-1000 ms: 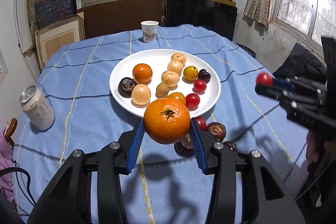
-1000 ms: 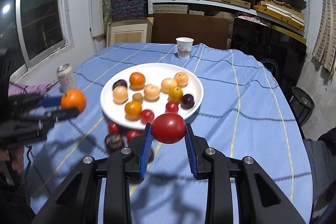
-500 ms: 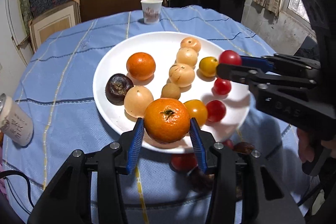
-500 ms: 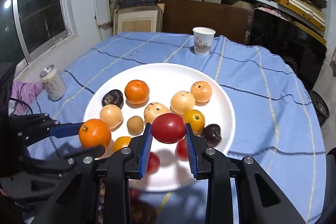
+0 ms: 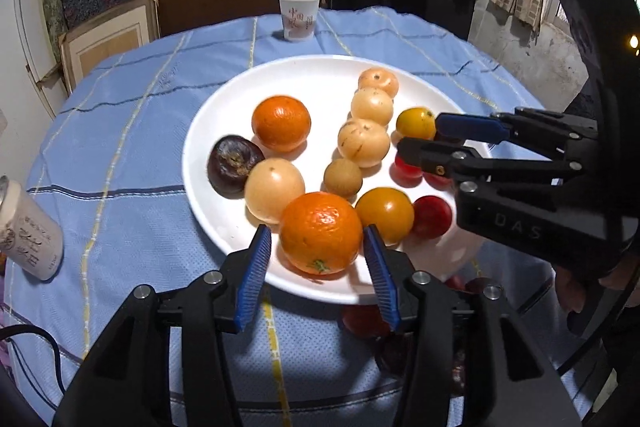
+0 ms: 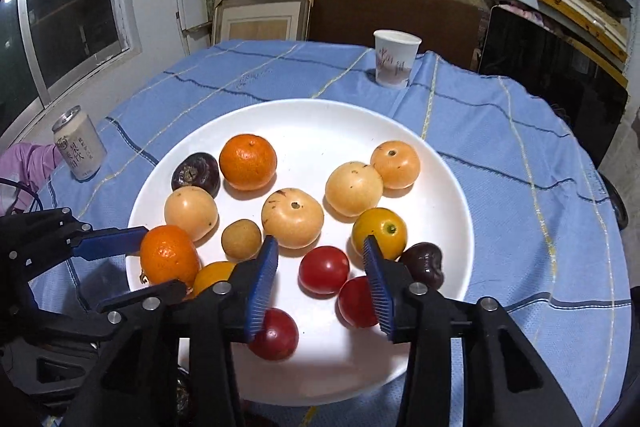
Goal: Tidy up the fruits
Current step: 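Carry both fruits onto the white plate and open both tools, then grasp a dark brown fruit with the right tool while the left tool grasps a small dark fruit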
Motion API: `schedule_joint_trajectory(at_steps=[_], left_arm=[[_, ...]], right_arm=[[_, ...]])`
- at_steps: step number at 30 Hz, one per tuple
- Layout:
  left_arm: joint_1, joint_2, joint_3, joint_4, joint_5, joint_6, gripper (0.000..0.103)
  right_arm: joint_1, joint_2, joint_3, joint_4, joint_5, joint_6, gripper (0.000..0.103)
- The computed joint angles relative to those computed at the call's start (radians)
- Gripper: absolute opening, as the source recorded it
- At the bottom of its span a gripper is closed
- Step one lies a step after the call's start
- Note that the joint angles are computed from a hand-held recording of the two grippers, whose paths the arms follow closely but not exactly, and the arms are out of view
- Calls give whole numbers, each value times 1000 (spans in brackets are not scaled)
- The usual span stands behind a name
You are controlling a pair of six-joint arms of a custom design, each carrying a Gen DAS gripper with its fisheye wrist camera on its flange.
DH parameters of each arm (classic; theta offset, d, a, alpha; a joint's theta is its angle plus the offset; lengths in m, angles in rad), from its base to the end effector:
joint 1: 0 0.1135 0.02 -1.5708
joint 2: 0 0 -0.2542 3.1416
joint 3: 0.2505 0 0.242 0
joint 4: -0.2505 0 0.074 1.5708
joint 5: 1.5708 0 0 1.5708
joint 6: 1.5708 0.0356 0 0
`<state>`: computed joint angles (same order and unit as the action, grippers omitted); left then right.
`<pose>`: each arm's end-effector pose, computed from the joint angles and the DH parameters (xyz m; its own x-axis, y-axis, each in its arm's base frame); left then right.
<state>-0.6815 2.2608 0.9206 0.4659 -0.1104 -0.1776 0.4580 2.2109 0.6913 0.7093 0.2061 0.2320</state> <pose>0.2851 -0.2262 0.0111 -0.6873 0.3314 -0.6464 0.4570 0.8890 -0.0302 0.2891 0.1344 0.0074 -0.7028 -0.0955 -0.7049 -0.1486 0.9888 0.0142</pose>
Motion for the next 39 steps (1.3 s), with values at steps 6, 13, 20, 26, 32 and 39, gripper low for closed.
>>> schedule_joint_trajectory(at_steps=[6, 13, 20, 26, 32, 39], left_arm=[[-6, -115, -187, 155, -20, -24, 60], [-68, -139, -347, 268, -1, -2, 61], [-115, -104, -388, 309, -4, -37, 61], [-172, -104, -414, 308, -25, -53, 61], [-218, -94, -415, 289, -45, -72, 61], [-264, -94, -402, 265, -67, -85, 61]], right_arm=[[28, -99, -180, 120, 19, 40, 45], [174, -65, -413, 349, 44, 180, 46], [399, 89, -415, 384, 153, 316, 46], [415, 105, -394, 371, 145, 349, 46], [427, 117, -417, 425, 155, 361, 31], [465, 156, -465, 508, 192, 426, 30]])
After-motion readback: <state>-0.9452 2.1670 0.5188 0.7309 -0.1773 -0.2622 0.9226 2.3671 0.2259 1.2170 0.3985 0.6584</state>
